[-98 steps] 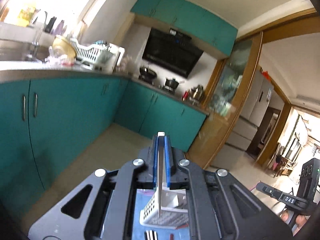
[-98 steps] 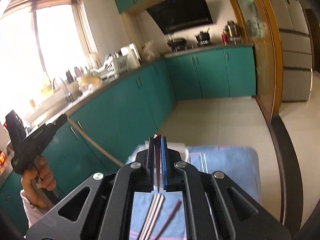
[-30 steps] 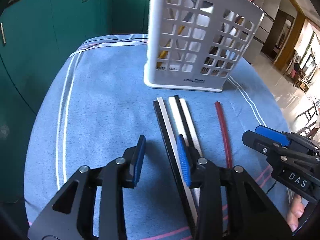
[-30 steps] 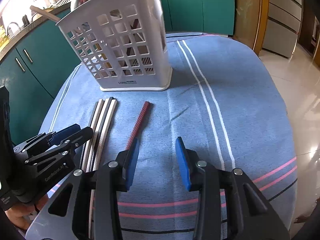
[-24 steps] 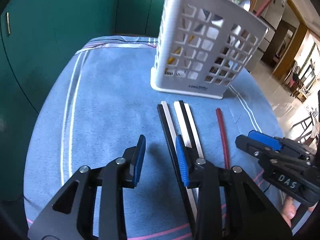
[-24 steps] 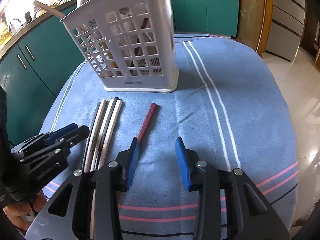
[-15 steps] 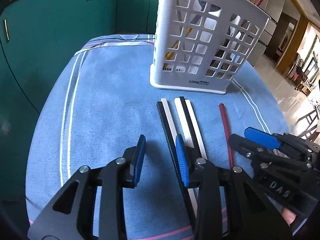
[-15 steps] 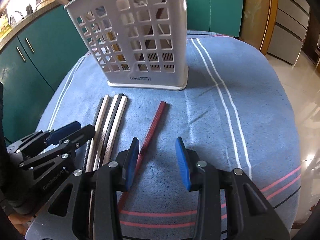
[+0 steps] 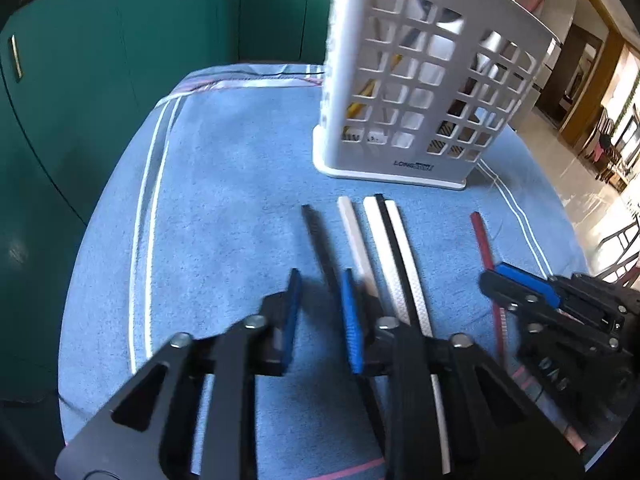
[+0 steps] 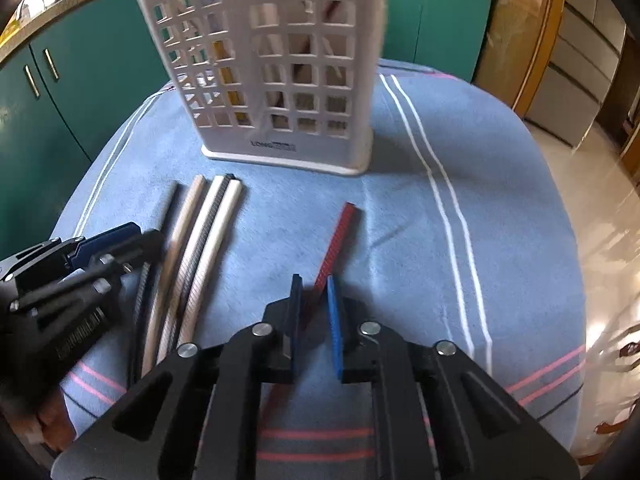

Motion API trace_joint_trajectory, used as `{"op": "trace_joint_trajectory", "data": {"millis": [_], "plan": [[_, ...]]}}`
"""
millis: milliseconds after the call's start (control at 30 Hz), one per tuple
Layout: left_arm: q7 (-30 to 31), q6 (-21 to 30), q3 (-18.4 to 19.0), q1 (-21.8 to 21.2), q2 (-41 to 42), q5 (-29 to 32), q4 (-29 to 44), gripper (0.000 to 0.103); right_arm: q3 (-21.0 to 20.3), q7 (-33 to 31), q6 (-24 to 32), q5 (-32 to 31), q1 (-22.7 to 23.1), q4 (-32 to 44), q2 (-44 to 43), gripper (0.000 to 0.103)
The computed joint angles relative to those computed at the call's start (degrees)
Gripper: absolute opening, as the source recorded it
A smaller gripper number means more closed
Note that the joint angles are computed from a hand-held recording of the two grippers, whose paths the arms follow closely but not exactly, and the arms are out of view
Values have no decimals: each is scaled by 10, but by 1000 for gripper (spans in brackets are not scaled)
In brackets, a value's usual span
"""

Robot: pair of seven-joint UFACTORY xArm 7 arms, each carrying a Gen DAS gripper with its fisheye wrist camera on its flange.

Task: Organize utensils
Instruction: 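Grasp the other dark red chopstick with the right tool while the left tool grasps a white chopstick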

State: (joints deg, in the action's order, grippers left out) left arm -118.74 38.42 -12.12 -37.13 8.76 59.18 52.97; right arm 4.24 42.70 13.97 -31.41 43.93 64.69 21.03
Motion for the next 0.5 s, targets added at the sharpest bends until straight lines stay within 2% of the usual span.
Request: {"op": "trace_joint_trajectory", "data": {"millis": [133,167,200,267,300,400,500], "plan": [[-15,-25,0,8,-21,5,-26,19,54,-74,-9,88,-66,-40,-29,8],[-16,-34,1,12,-22,8,-29,22,65,-94,-15,111,-79,-47,-33,11],[-17,-40,1,16,-22,11,-30,25,70,-106,-19,129,-86,-50,-36,22],[-4,-46,3,25,-20,6,-27,26,45,-95,-22,119,-70,-49,-40,32],[2,-54,6,30,-18,5,-26,27,32,-86,-20,106,-59,-45,-40,32],[25,-63,13,40,-8,-3,-15,30,35,-100,-2,111,-64,-21,-26,32],[35,-68,19,44,-1,-7,-5,32,19,-86,29,87,-40,14,-4,32]]}}
